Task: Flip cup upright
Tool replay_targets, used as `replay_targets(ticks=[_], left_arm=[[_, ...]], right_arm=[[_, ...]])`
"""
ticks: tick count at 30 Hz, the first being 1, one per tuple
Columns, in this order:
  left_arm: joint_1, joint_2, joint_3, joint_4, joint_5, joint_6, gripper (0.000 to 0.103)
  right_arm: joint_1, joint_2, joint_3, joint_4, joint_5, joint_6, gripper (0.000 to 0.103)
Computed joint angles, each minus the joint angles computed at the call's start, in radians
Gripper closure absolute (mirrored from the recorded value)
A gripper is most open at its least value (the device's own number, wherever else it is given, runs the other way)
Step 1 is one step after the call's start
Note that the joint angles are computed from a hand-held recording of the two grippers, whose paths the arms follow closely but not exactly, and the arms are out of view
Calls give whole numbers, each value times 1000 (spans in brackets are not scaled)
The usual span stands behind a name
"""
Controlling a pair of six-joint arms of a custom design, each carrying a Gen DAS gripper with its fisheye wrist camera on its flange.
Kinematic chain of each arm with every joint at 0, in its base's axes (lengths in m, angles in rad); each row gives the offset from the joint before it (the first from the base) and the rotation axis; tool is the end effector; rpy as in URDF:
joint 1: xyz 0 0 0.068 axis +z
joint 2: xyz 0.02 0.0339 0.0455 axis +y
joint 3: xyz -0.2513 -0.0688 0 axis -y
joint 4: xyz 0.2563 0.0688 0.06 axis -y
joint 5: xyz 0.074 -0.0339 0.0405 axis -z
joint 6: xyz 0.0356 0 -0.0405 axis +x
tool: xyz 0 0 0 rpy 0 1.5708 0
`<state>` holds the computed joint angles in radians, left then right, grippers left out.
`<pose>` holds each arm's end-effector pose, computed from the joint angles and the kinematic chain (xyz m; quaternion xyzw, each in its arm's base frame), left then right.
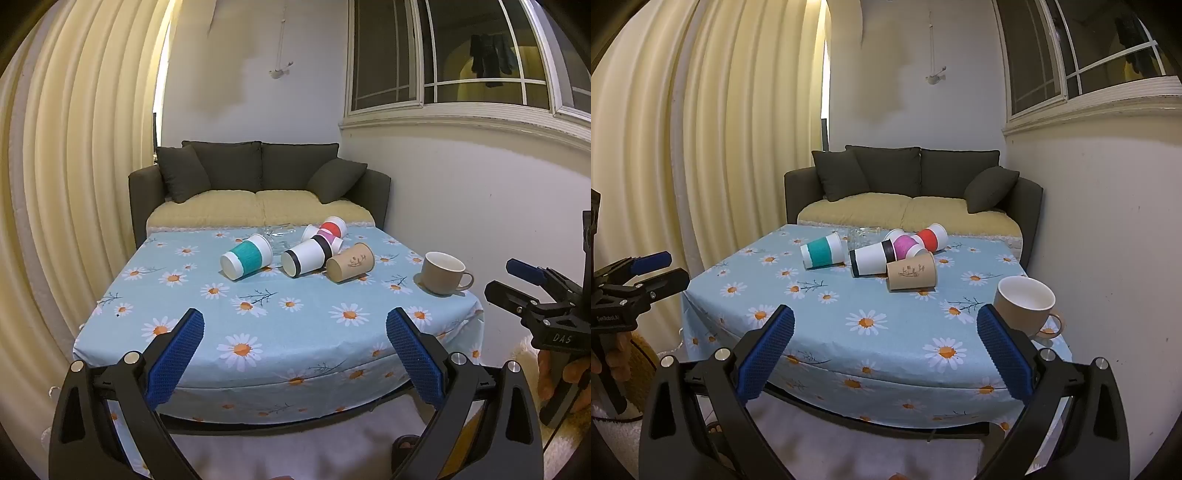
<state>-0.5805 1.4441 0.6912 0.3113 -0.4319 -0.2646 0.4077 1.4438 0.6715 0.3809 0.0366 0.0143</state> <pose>0.2694 -0.1589 0.1859 0.0166 0.8329 -0.0492 0.5509 0.2896 0.1237 0.1851 -0.1524 0.8169 0.1016 0.5469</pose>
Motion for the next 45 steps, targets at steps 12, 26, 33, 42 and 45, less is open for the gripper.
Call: replay_targets(ticks=[12,26,33,42,45], left_arm=[[0,12,20,-23,9,-4,6],[6,13,18,-22,14,1,6],[10,14,14,-18,19,1,6],[9,15,17,-23,19,-1,6],[19,6,7,-20,27,4,6]], right_arm=[[6,12,7,0,8,-2,5],[5,7,1,1,7,-2,5],[8,9,2,0,9,-2,5],[1,4,3,-8,3,-5,5],[2,7,4,-7,4,-6,5]])
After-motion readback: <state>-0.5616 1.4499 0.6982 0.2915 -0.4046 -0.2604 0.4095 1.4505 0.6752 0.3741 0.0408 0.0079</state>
